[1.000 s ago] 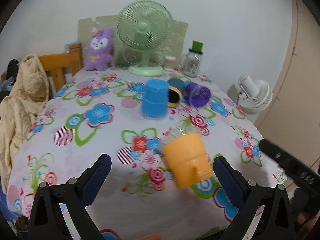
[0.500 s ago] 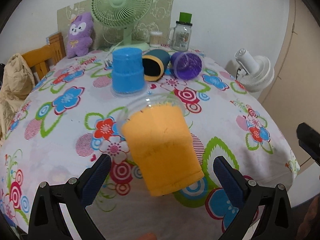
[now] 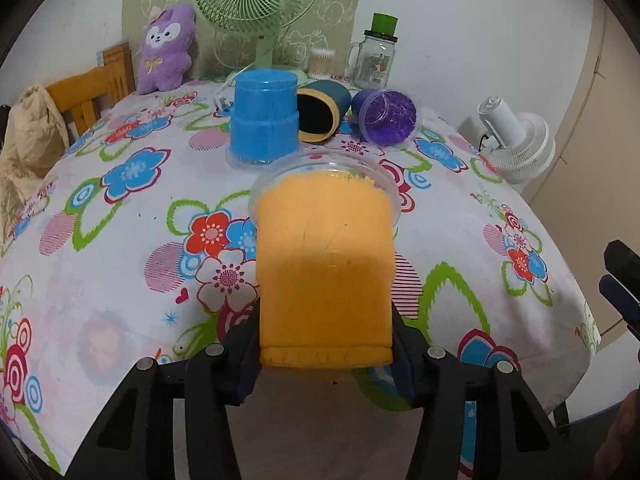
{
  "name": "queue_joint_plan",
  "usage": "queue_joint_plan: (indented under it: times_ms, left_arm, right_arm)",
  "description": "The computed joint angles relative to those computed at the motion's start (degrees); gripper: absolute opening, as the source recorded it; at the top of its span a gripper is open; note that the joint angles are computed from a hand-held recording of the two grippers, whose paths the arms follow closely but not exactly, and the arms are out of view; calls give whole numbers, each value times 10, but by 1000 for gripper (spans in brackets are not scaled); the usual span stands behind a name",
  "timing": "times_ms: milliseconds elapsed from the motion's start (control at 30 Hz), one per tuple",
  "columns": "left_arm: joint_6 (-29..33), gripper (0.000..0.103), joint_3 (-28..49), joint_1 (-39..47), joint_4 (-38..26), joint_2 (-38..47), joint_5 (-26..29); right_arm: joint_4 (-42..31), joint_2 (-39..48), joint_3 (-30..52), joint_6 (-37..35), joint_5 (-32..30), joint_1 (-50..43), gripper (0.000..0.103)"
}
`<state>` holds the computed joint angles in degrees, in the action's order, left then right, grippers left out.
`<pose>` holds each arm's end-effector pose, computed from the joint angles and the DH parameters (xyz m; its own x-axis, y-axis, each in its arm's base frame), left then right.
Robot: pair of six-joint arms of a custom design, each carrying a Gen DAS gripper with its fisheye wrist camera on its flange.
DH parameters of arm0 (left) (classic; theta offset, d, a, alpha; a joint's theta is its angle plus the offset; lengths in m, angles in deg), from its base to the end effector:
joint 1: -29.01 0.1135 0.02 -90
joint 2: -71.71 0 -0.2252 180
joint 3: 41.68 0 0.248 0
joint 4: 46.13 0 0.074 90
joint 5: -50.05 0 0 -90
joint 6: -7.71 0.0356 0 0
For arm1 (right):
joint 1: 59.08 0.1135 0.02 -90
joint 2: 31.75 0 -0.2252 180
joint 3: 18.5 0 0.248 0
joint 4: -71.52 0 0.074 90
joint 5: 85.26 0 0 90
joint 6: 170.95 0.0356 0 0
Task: Flip cup upside down
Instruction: 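Grasp the orange cup with the left tool while the right tool releases it, then turn the orange cup rim-down with the left tool and lower it onto the table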
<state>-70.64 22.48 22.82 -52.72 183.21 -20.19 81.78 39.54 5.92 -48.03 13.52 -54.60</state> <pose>0.3306 -0.0480 0.0538 -0.7266 0.2700 -0.6318 0.4555 0.8777 -0.1487 0.2047 0.0106 0.0807 -0.4746 0.5016 -0.7233 0.3609 0.8604 0.3598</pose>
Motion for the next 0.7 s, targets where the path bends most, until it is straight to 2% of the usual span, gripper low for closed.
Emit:
queue_joint_plan:
  times_ms: [100, 200, 300, 400, 700]
  left_arm:
    - [4, 55, -6, 5, 0, -16, 6]
    - [15, 55, 1, 11, -33, -36, 9]
    - [38, 55, 30, 18, -107, -47, 0]
    - [81, 56, 79, 31, -207, -48, 2]
    - [200, 56, 160, 65, -386, -69, -2]
  right_arm:
    - [5, 4, 1, 0, -1, 1, 94]
    - [6, 8, 3, 0, -2, 4, 94]
    - [12, 13, 5, -1, -4, 7, 94]
    - [22, 25, 8, -1, -8, 12, 94]
    - [49, 57, 14, 0, -27, 17, 94]
